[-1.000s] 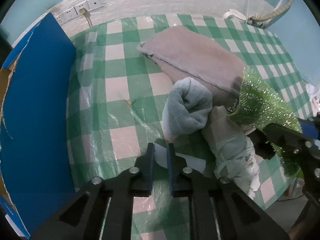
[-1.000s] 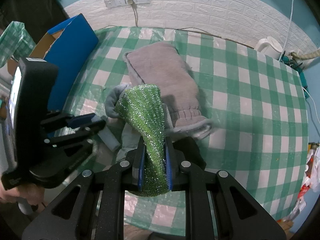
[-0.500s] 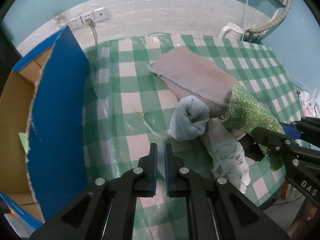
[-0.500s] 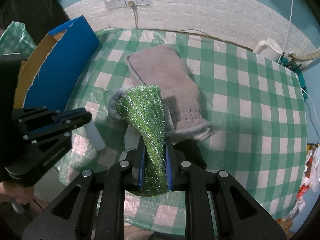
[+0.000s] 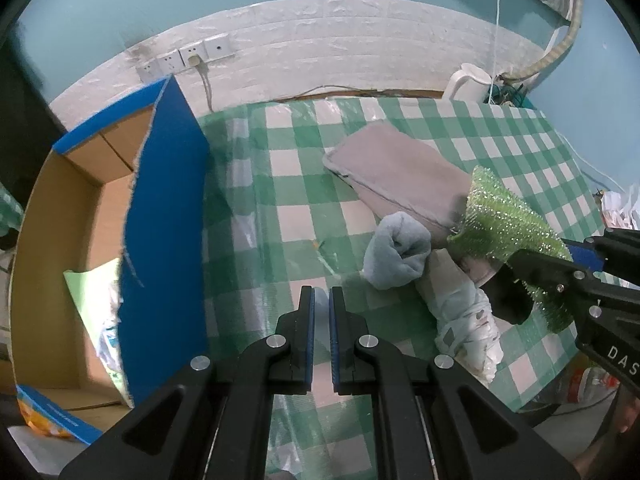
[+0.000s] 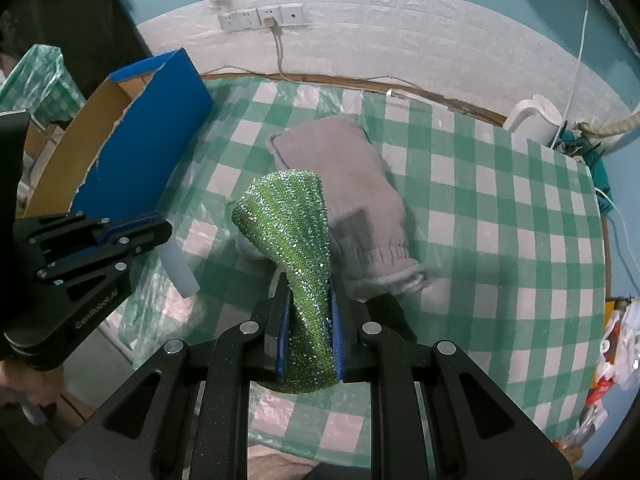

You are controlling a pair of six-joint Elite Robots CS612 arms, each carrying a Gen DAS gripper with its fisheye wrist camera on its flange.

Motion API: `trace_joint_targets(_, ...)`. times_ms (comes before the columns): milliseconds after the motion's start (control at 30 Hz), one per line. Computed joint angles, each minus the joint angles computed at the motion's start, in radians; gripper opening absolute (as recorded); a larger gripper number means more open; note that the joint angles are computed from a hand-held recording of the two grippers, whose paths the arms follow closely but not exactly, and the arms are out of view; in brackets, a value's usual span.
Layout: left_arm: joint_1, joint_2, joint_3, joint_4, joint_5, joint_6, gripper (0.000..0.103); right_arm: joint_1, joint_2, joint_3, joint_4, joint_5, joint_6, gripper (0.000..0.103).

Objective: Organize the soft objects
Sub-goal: 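Carry the green scrubber toward the cardboard box with the right gripper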

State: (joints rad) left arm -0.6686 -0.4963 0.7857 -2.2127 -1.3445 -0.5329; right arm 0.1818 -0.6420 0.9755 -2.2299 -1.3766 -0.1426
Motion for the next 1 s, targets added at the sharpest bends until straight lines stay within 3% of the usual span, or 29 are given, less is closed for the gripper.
trace_joint_targets(667, -0.001, -0.093, 0.137, -0.121, 0.095, 0.008, 0.007, 0.031, 0.006, -0.050, -0.016, -0.017, -0.013, 0.016)
trace_joint_targets(1000, 0.007, -0.134, 0.193, -0.170, 0.129, -0.008, 0.007, 0.046, 0.019, -0.099, -0.004, 0.012, -0.014, 0.016)
